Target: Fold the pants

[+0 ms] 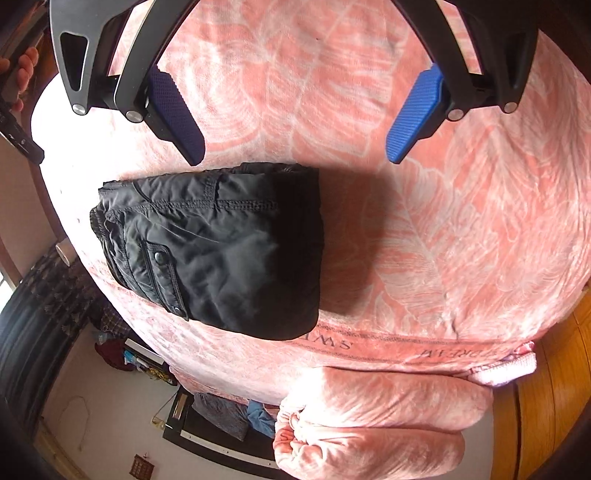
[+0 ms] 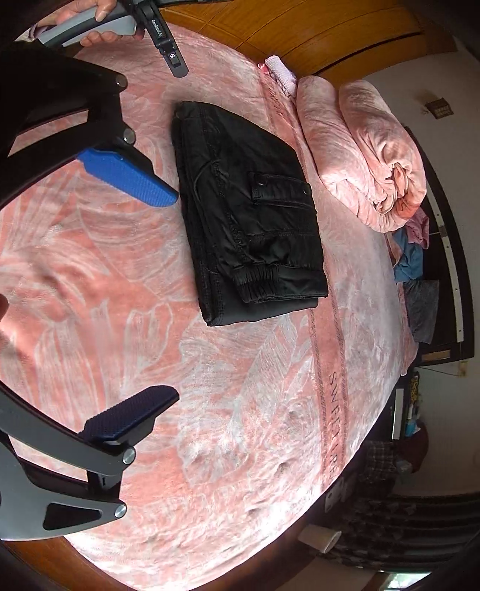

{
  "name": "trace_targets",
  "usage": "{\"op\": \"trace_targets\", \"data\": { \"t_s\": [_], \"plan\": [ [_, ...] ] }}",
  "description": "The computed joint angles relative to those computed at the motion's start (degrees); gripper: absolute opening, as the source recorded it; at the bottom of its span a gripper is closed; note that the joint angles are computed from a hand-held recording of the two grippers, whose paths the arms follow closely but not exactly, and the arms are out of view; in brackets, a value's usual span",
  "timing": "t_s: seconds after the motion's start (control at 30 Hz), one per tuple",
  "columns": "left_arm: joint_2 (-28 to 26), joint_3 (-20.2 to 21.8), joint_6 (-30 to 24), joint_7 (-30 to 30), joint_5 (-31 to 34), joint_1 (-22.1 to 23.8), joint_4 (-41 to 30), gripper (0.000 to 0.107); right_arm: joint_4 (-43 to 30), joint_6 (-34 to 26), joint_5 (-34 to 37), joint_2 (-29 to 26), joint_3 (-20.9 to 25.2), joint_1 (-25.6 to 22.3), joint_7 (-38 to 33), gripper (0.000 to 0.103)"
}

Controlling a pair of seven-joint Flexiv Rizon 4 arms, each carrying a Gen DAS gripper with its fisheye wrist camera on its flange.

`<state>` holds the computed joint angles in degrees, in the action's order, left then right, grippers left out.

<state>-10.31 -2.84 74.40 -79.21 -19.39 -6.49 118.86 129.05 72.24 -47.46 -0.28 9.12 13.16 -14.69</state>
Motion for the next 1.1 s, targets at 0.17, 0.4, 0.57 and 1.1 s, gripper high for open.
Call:
{"op": "trace_targets", "data": {
  "t_s": [0.17,0.4,0.57,1.1],
  "plan": [
    [3.6,1.3,0.1,-2.9,7.1,-2.2,1.0,0.099,-0.4,-4.3,-1.5,2.5,1.8,1.2,1.7,0.100],
    [7.5,1.2,1.5,-6.1,8.8,-3.2,3.2,0.099,-1.1,-9.1,-0.2,5.1,4.1,2.5,1.4,0.100],
    [10.1,1.3,1.8,-7.3,9.6,-3.3,4.2,0.099,-2.1,-14.2,-2.3,6.7,5.6,3.6,2.1,0.100],
    [14.5,1.4,1.4,-9.6,14.7,-2.2,6.0,0.099,-3.1,-16.3,-0.5,7.6,6.9,5.7,0.1,0.100]
  ]
}}
